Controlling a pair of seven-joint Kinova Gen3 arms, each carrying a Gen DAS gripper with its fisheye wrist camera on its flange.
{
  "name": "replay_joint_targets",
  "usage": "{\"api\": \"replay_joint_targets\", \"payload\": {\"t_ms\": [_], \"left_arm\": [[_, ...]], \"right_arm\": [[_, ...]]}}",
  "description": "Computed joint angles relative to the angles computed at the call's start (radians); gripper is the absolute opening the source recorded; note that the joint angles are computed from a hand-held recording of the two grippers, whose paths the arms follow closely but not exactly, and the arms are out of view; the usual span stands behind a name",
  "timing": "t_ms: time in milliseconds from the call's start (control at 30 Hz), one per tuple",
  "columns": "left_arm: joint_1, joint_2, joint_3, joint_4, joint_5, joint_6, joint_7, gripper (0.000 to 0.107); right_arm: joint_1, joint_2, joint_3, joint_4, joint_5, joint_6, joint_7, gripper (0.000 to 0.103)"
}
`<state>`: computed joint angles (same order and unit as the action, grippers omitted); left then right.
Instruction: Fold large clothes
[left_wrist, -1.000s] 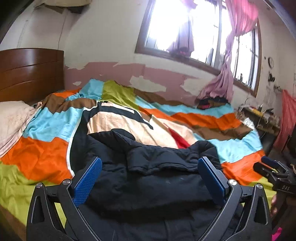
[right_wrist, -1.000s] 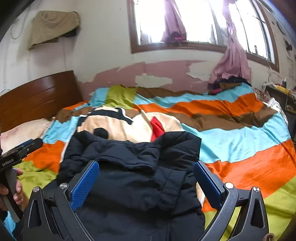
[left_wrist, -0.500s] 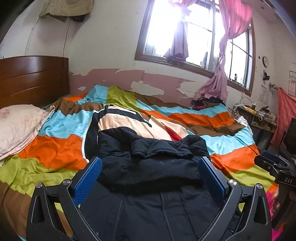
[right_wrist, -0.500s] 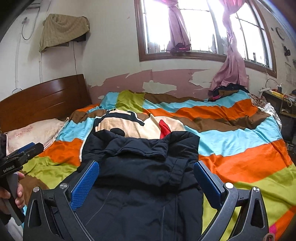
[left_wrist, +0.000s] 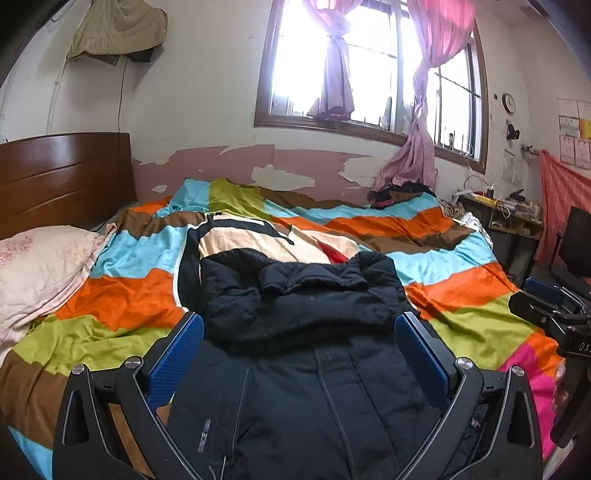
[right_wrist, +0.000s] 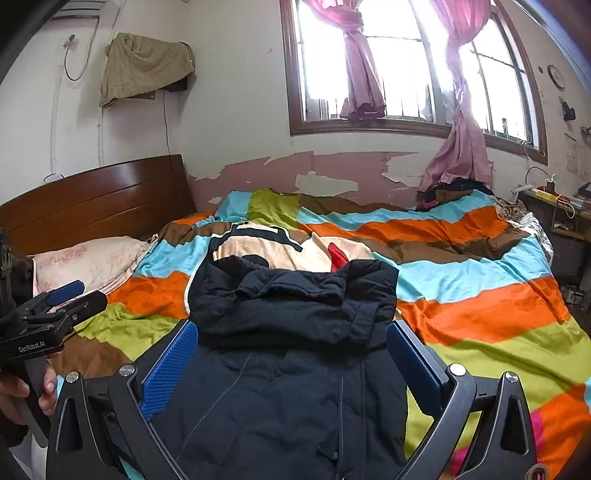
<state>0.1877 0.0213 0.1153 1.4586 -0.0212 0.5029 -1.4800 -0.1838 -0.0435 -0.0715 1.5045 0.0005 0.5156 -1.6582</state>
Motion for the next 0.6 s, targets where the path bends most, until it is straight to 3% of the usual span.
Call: {"api": "replay_joint_targets", "payload": {"t_ms": [200,500,600], "left_arm": [[0.002,-0.080,0.004,0.127,0.013,-0.030,-0.048,0.102],[0.005,-0.165,0.018,0.297,-0.001,-0.079,-0.050,0.102],[-0.021,-0.190,0.066,0.340,-0.060,-0.085,-0.011,0.102]], "right_arm": [[0.007,-0.075,-0.053,0.113,0.134,-0.031,-0.129,0.103],[0.021,-0.159,-0.101,0.270,0.153,-0.100,-0.193,0.103],[0.052,-0.176,-0.145,0.310,0.194,-0.104,-0.255,0.103]]}}
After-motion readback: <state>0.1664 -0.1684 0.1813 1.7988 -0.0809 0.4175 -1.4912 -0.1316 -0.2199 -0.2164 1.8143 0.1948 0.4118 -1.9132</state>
